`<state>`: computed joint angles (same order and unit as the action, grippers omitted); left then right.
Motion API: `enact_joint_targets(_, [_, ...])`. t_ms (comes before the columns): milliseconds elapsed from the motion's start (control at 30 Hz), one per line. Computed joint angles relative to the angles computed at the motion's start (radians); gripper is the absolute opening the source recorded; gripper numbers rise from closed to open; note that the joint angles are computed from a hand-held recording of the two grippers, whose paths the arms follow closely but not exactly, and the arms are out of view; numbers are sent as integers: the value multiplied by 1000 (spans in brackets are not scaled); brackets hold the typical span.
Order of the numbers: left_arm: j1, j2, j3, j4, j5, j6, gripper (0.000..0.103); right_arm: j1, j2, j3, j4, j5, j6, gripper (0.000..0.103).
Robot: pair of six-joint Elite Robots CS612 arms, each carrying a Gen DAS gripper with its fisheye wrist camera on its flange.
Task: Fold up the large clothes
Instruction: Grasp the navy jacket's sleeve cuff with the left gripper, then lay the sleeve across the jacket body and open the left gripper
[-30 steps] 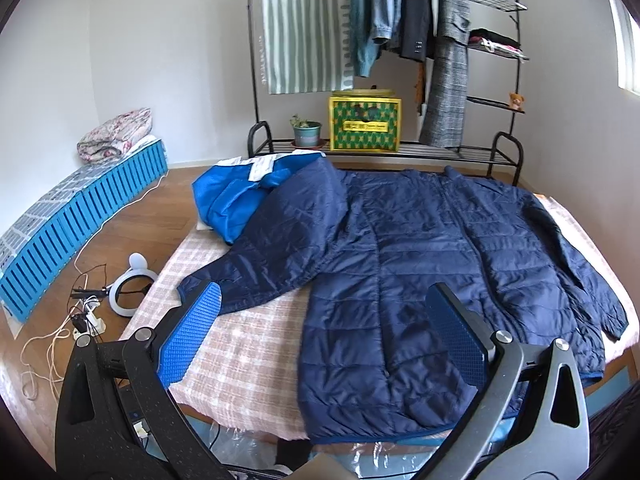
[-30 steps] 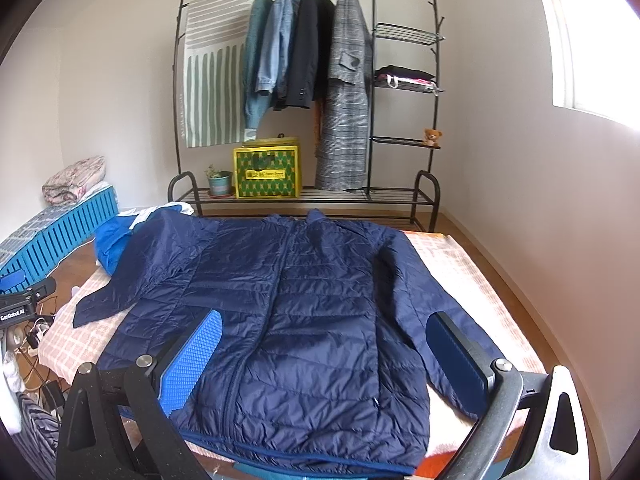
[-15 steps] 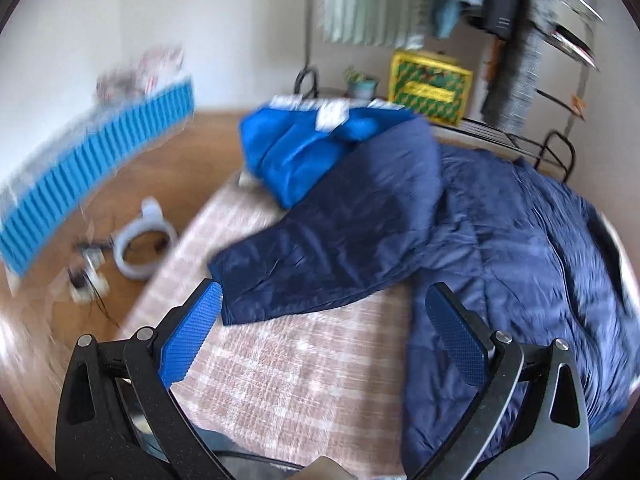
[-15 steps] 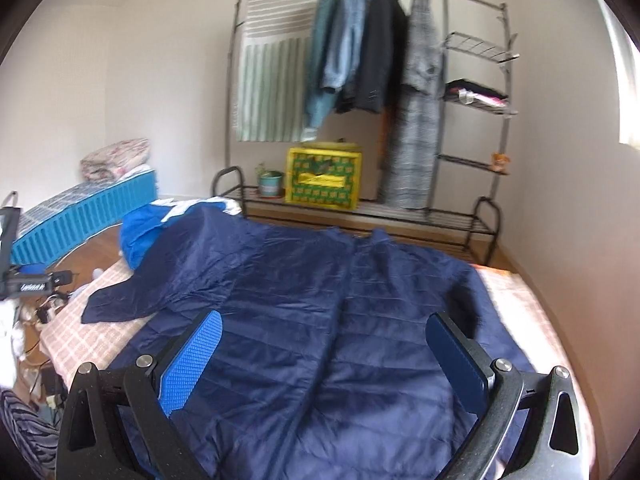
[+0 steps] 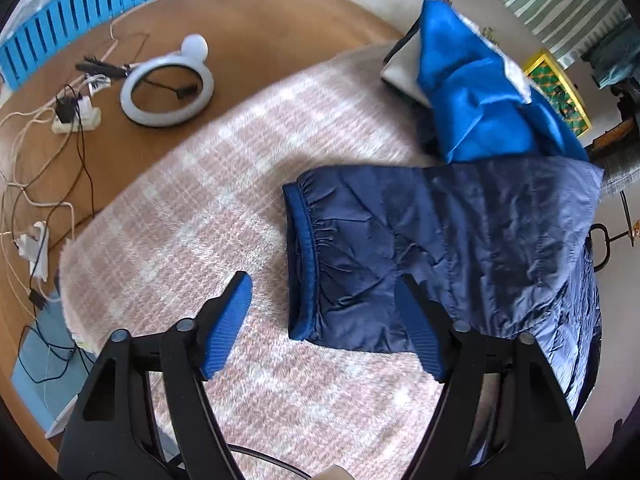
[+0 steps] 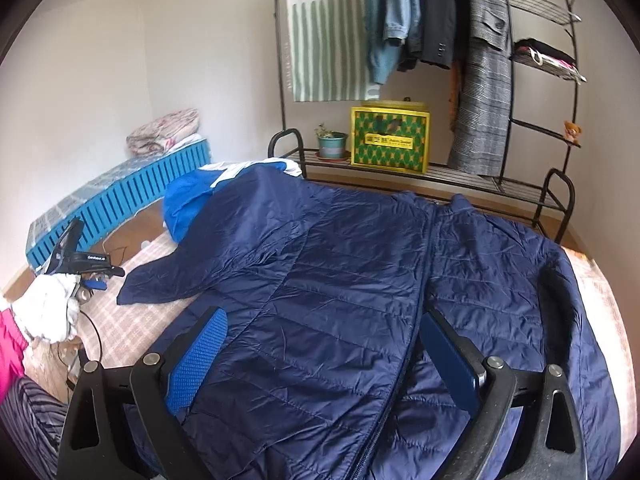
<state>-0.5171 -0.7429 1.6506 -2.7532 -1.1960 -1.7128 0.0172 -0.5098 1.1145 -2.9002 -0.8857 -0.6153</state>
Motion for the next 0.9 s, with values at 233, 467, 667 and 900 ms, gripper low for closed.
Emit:
enact_joint_targets(233, [28, 49, -27, -76, -91, 11, 59, 10, 5, -9, 26, -28, -35, 98])
enact_joint_targets(467, [35, 64, -66, -52, -74, 67, 10, 1, 12, -29, 31, -39, 6, 98])
enact_joint_targets(667, [-4, 30, -99, -5, 76, 127, 6, -3, 17, -48, 49, -53, 26, 98])
enact_joint_targets(900, [-63, 54, -268, -28, 210, 451, 6, 5, 36, -104, 117, -82, 12, 86])
